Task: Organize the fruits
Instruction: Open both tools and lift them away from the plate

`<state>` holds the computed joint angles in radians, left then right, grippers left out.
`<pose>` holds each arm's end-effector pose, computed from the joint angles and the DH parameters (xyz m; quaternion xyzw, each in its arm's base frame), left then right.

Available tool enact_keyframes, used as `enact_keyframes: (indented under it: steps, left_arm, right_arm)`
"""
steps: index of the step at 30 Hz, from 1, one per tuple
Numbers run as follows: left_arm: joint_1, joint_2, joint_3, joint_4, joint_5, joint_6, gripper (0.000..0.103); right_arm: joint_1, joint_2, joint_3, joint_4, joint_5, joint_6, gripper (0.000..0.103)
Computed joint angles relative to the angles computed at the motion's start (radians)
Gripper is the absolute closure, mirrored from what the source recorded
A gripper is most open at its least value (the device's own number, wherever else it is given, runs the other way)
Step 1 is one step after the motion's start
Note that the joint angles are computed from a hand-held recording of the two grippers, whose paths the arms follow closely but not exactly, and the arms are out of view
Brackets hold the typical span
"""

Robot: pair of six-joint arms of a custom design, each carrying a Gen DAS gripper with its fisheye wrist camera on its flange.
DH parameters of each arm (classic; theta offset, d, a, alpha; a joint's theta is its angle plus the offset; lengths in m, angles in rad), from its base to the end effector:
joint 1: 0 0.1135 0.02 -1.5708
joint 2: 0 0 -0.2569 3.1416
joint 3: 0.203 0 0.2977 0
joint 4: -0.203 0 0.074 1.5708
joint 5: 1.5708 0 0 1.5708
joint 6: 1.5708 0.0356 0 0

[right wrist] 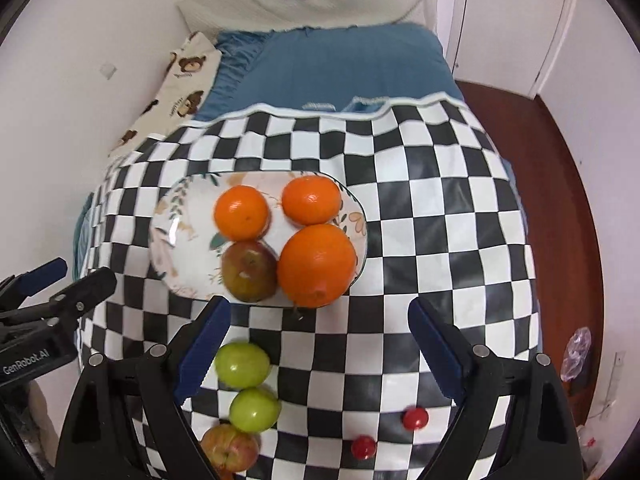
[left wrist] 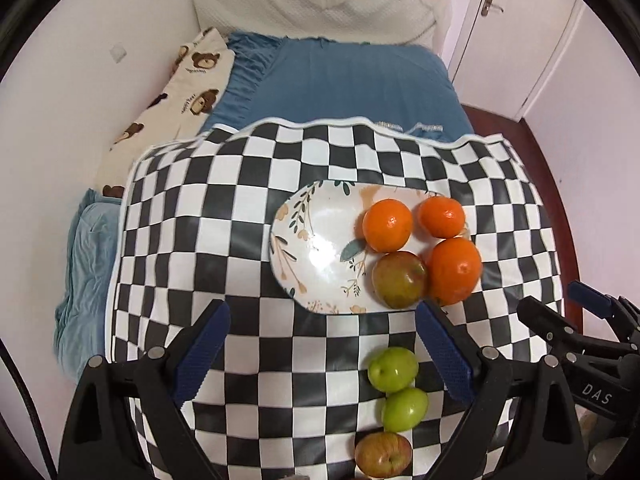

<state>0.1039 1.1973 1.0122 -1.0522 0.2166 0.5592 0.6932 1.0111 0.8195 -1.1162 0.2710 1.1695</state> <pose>0.2589 0.0193 0.2552 0.2387 0.9510 -0.0471 0.1907 0.1672 0.1265 0.2300 0.2489 0.9504 0.0243 0.1850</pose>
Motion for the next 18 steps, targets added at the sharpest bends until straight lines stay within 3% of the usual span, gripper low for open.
enact_keyframes:
  steps: [12, 18]
  left_arm:
    - [0.208, -0.165, 0.014, -0.174, 0.136, 0.179, 0.008]
    - [0.331, -0.252, -0.042, -0.232, 0.165, 0.312, 0.008]
  right_arm:
    - [0.376, -0.011, 0.172, -0.207, 0.184, 0.353, 0.011]
    - [0.521, -0.011, 0.184, -0.224, 0.216, 0.517, 0.011]
